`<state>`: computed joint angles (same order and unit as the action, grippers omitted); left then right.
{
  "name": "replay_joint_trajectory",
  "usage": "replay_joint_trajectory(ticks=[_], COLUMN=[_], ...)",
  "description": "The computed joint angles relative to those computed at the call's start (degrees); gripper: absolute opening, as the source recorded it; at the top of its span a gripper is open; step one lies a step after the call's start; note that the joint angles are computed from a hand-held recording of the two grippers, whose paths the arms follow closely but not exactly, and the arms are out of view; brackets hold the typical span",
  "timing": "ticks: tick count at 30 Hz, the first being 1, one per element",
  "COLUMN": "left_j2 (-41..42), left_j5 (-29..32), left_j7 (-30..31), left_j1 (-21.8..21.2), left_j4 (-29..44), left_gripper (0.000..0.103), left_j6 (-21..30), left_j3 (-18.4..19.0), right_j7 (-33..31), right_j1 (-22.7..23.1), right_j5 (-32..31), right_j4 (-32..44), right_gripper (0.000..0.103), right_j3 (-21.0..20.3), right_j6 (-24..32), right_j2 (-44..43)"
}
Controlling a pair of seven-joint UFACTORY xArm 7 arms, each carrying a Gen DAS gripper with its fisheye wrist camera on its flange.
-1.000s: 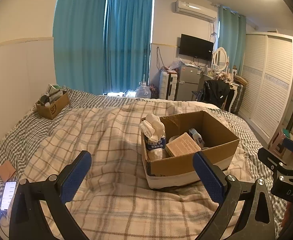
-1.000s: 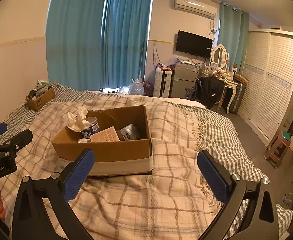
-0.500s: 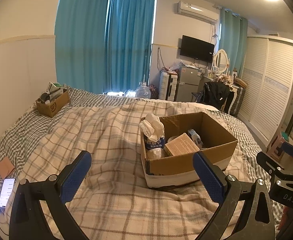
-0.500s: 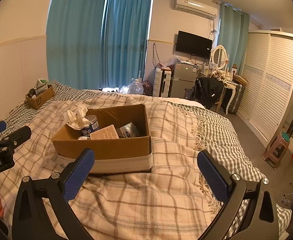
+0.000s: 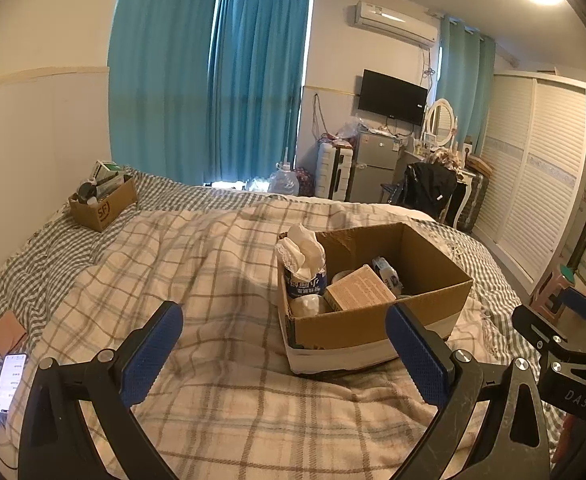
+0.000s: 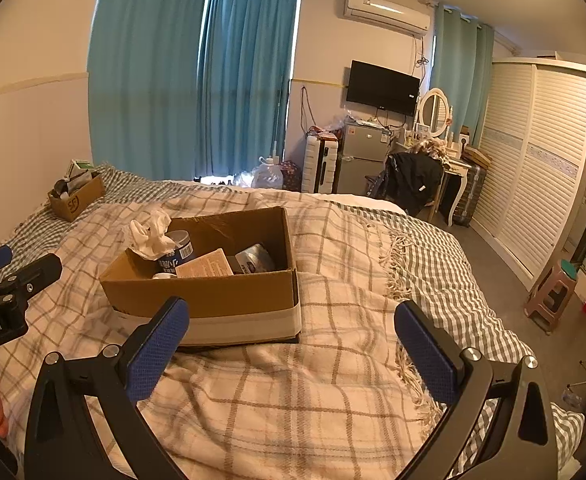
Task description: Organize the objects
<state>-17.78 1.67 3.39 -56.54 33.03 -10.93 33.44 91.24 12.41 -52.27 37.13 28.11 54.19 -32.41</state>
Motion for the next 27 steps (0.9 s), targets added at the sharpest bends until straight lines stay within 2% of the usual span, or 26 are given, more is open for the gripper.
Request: replay_joint_trajectory(ticks=[10, 16, 21, 27], left_j2=[-0.57, 0.02, -0.45, -0.36], left_j5=[-0.08, 0.10, -0.37, -0.28], left_j7=[0.05, 0.08, 0.92, 1.10], left_j1=[0.76, 4.41, 1.90, 0.97], left_j4=[-0.35, -0.34, -0.53, -0.27], left_gripper=[0.103, 0.103, 0.103, 0.103], left_j6=[0.04, 0.30, 0.08, -0.21], left_j3=[-0.15, -3.38, -0.91, 0.01], right_j7=[0.33, 0.70, 0.75, 0.81], right_j1=[0.33, 0.81, 1.32, 1.71], right_j5=[-0.34, -0.72, -0.84, -1.16], right_j4=[0.69, 1.34, 1.58, 1.80], right_gripper=[0.102, 0.102, 0.102, 0.102], right_j3=[0.18, 0.16, -0.20, -0.65], right_j6=[0.64, 1.10, 1.45, 1.51], right_j2=[1.05, 2.09, 2.47, 2.92])
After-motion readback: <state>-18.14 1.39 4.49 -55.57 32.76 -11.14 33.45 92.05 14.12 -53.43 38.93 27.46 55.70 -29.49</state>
